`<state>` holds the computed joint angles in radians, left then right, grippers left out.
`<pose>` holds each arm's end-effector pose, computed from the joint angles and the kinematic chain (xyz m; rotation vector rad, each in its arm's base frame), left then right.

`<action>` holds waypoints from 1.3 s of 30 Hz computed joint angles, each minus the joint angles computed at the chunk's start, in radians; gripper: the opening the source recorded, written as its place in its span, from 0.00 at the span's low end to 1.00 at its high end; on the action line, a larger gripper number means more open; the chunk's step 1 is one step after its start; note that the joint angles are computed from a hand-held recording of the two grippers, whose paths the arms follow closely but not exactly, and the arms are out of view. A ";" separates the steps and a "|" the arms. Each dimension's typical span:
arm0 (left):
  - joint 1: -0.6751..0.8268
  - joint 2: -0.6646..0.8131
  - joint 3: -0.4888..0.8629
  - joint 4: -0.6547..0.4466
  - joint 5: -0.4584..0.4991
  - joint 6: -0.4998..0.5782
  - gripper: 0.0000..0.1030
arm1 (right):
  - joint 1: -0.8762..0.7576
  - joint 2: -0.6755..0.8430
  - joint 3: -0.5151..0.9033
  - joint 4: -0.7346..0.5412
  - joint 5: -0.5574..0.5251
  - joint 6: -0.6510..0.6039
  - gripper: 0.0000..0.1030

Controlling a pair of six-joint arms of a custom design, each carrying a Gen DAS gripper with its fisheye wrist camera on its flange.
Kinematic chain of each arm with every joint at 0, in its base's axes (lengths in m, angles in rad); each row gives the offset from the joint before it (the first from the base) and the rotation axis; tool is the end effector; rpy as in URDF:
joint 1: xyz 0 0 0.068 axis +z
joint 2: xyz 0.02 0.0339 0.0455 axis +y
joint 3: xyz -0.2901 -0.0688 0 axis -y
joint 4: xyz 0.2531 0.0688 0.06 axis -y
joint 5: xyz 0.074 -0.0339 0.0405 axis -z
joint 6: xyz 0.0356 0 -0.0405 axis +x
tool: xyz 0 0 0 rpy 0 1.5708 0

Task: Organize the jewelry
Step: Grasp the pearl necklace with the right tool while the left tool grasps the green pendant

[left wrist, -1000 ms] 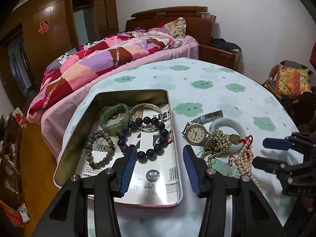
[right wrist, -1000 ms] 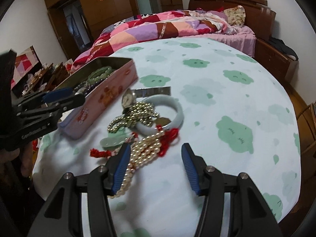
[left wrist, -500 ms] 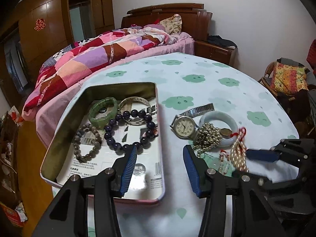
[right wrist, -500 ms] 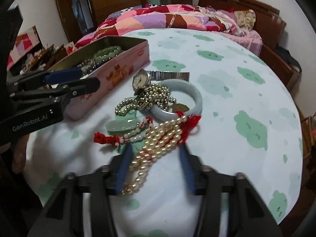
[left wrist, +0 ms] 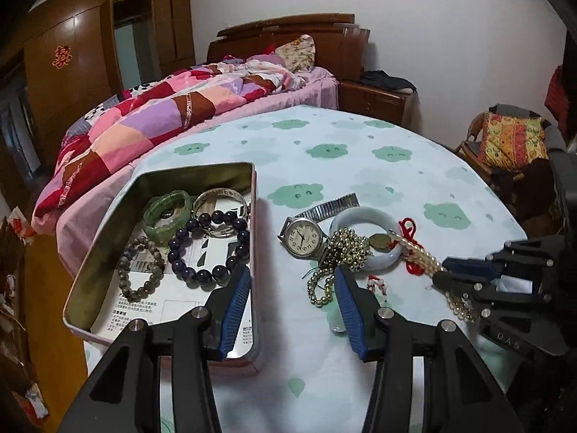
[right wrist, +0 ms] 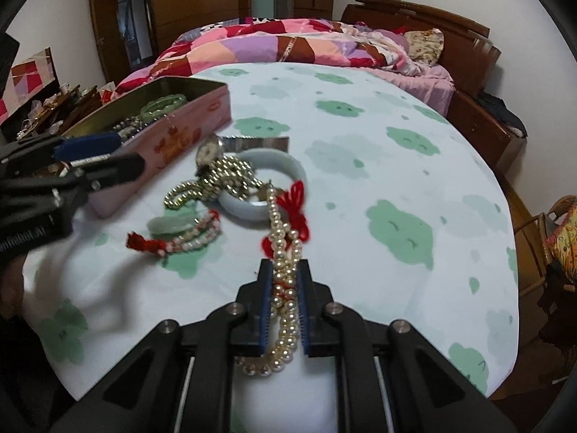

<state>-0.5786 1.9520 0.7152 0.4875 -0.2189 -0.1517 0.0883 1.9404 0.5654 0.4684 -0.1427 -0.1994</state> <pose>0.2949 -0.1834 0.0893 0.3794 2.2697 -0.1215 0.2986 0.0315 0.0614 -0.4140 2.4340 0.1289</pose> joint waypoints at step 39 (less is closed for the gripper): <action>-0.008 0.011 0.016 -0.029 0.225 -0.031 0.08 | -0.087 -0.108 -0.122 0.118 -0.165 -0.003 0.06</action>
<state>-0.5868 1.9633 0.7316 0.4590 0.0062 -0.1823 0.0011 1.8325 0.4430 0.5866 -0.3081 -0.2021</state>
